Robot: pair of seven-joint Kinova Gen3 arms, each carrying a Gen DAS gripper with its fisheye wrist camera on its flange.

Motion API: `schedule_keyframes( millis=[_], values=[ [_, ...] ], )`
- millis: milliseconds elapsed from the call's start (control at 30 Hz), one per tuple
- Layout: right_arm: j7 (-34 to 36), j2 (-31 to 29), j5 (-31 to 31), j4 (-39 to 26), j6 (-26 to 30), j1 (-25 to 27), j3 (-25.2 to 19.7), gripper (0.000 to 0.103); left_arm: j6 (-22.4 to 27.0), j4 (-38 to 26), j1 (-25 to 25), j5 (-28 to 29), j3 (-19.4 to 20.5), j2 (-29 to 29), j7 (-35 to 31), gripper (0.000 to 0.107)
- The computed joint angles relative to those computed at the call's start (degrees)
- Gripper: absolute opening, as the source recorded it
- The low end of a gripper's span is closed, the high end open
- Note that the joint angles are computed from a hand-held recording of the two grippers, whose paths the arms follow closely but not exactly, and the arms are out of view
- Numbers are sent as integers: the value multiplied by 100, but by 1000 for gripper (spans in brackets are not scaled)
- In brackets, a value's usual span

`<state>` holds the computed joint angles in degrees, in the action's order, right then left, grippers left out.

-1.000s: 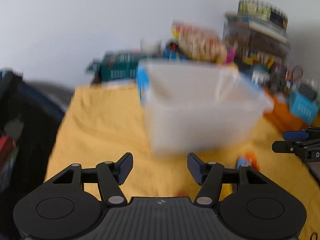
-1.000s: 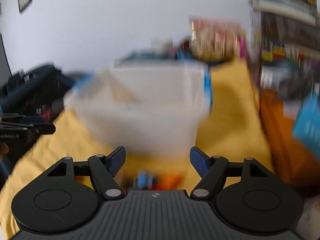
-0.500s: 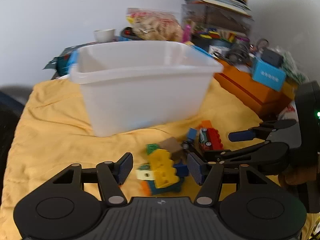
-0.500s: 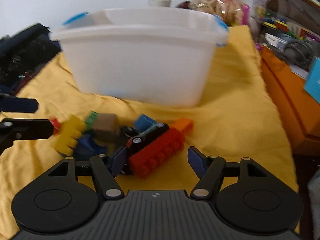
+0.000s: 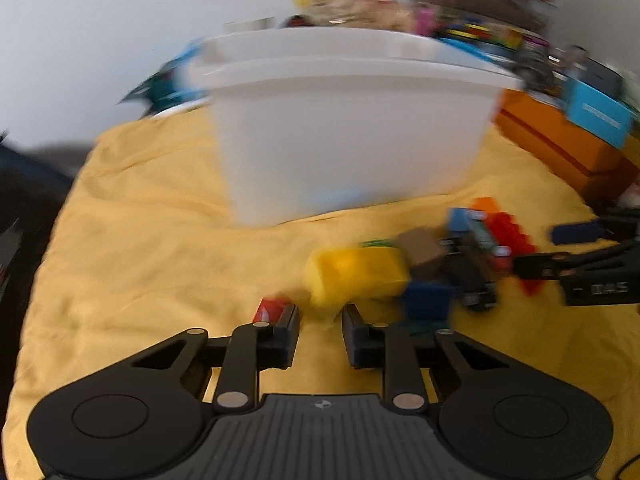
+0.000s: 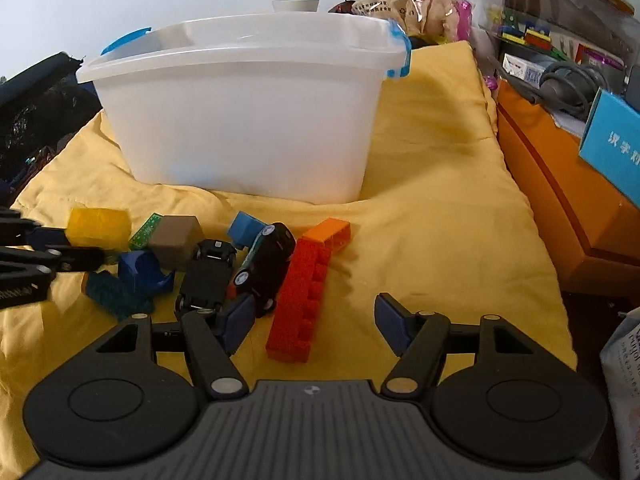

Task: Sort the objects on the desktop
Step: 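Move the left tool to the pale green cube while the right tool approaches the red brick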

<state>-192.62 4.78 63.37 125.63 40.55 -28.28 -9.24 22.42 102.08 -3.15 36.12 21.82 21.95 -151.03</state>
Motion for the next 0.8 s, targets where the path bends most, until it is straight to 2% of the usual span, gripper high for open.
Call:
schedule_keyframes(
  millis=[100, 167, 233, 367, 400, 467, 533, 600, 700, 767, 800],
  values=[
    [-30, -37, 6, 45, -118, 33, 9, 70, 84, -122, 400, -165, -723, -24, 605, 28],
    [15, -48, 2, 57, -153, 44, 1, 70, 63, -93, 320, -58, -789, -20, 605, 29],
    [54, -55, -31, 49, -191, 61, 4, 70, 310, -74, -110, 241, -431, 1, 231, 30],
    [49, -85, -32, 50, -248, 83, 4, 70, 546, 179, -944, 562, 630, -19, -701, 34],
    [31, -93, -18, 55, -253, 82, 0, 70, 521, 264, -1105, 683, 884, 9, -934, 34],
    [11, -108, 13, 70, -263, 83, -10, 70, 198, 461, -1110, 872, 1081, -34, -1357, 34],
    [17, -118, 16, 77, -236, 74, -30, 70, -268, 551, -780, 921, 863, -131, -1457, 35],
    [2, -128, 20, 89, -210, 63, -47, 70, -515, 427, -255, 992, 335, -76, -1184, 36],
    [5, -133, -28, 100, -188, 59, -59, 70, -310, 36, 413, 457, -380, 129, -519, 36],
    [8, -145, -80, 107, -193, 61, -64, 70, -251, -87, 522, 161, -429, 222, -394, 36],
    [13, -148, -96, 111, -189, 57, -70, 70, -315, -96, 445, 108, -294, 256, -357, 37]
  ],
)
